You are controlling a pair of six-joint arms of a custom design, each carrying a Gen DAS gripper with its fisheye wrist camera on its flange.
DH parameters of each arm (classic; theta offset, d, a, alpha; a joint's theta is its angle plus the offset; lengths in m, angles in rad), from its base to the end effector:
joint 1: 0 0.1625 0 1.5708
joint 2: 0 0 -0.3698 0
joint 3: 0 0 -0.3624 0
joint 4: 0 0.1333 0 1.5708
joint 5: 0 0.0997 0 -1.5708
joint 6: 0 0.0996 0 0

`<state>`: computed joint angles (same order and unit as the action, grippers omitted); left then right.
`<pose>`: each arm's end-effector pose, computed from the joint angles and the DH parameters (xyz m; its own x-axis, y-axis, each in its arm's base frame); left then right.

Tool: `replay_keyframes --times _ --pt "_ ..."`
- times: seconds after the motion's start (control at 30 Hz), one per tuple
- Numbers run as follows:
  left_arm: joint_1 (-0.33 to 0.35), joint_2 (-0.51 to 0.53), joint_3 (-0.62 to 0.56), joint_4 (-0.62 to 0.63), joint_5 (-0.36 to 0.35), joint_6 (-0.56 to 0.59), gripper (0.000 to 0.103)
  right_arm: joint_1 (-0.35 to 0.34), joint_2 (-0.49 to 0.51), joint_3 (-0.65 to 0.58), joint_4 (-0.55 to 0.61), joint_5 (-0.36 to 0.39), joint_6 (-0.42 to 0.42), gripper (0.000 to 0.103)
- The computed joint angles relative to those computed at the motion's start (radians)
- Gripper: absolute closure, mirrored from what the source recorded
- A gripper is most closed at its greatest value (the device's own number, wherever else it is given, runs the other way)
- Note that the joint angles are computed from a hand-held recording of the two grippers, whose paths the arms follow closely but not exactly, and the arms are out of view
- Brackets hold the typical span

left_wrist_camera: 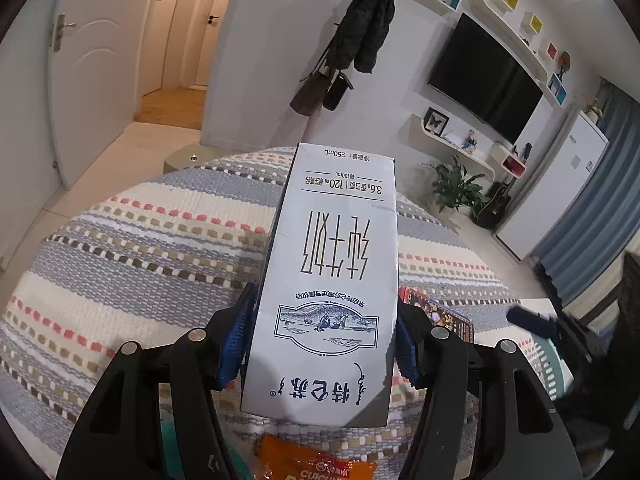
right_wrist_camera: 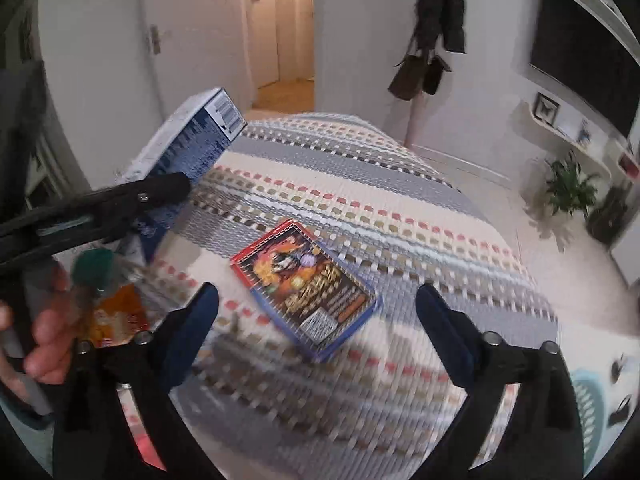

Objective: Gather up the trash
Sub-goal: 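Grasp the red-blue card box on the bed with the right tool, then carry the milk carton and card box over the basket and open both tools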

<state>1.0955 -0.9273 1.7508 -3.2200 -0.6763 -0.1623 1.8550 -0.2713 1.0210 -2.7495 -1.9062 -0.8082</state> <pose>-0.0786 -0.6137 0.2235 -0.8582 -0.3178 -0.4031 0.1739 0.5589 -0.8108 0.3071 -0.6930 -0.0294 -0.4683 -0.7233 0.5075 -0.8593 0.5066 -0.0709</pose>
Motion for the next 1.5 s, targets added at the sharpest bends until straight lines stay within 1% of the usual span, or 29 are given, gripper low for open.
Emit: replay_keyframes --times 0.1,0.17,0.2,0.33,0.4,0.47,0.57,0.63,0.7,0.8,0.83,0.93,1.0,1.07,1.2,1.3,1.37,1.4,1.5 --pt "-0.002 -0.001 0.005 0.002 0.011 -0.001 0.045 -0.005 0.075 -0.120 0.096 -0.059 -0.036 0.008" --pt "-0.002 0.000 0.002 0.002 0.006 -0.001 0.045 -0.004 0.120 -0.175 0.117 -0.084 -0.031 0.008" --pt "-0.002 0.003 -0.003 0.004 0.004 0.000 0.045 -0.005 0.135 -0.197 0.127 -0.088 -0.024 0.008" --pt "-0.007 0.007 -0.001 -0.002 0.003 0.011 0.045 -0.005 0.214 -0.350 0.215 -0.088 0.072 0.011" --pt "-0.006 0.011 -0.004 -0.001 0.001 0.020 0.045 -0.004 0.246 -0.404 0.218 -0.093 0.090 0.019" --pt "-0.006 0.014 -0.006 0.001 -0.002 0.026 0.045 -0.003 0.256 -0.417 0.203 -0.088 0.095 0.039" --pt "-0.004 0.016 -0.008 -0.001 -0.005 0.039 0.045 -0.009 0.236 -0.388 0.204 -0.068 0.100 0.043" --pt "-0.006 0.021 -0.012 0.002 -0.001 0.044 0.045 -0.012 0.196 -0.315 0.162 -0.061 0.100 0.043" --pt "-0.010 0.029 -0.018 0.003 -0.006 0.048 0.045 -0.012 0.151 -0.227 0.093 -0.055 0.099 0.044" --pt "-0.010 0.035 -0.028 -0.007 -0.037 0.085 0.045 -0.012 0.064 -0.090 0.005 -0.032 0.106 0.044" --pt "-0.011 0.035 -0.029 -0.006 -0.040 0.093 0.045 -0.012 0.042 -0.061 -0.017 -0.030 0.104 0.044" --pt "-0.040 0.036 -0.033 -0.001 -0.032 0.114 0.045 -0.013 -0.040 0.049 -0.105 -0.014 0.093 0.044" --pt "-0.064 0.027 -0.025 -0.007 -0.035 0.126 0.045 -0.018 -0.102 0.119 -0.159 0.008 0.103 0.044" --pt "-0.096 0.019 -0.021 0.005 -0.037 0.134 0.045 -0.023 -0.143 0.159 -0.192 0.023 0.114 0.044" --pt "-0.157 0.019 -0.023 0.037 0.002 0.143 0.045 -0.045 -0.236 0.258 -0.293 0.039 0.143 0.044" --pt "-0.193 0.031 -0.037 0.067 -0.025 0.135 0.045 -0.067 -0.303 0.321 -0.348 0.058 0.166 0.044" --pt "-0.217 0.056 -0.063 0.097 -0.042 0.137 0.045 -0.085 -0.345 0.359 -0.371 0.073 0.182 0.044" --pt "-0.229 0.075 -0.077 0.104 -0.040 0.144 0.045 -0.098 -0.369 0.380 -0.391 0.076 0.192 0.044" --pt "-0.257 0.146 -0.148 0.144 -0.051 0.156 0.045 -0.129 -0.415 0.413 -0.422 0.085 0.208 0.044"
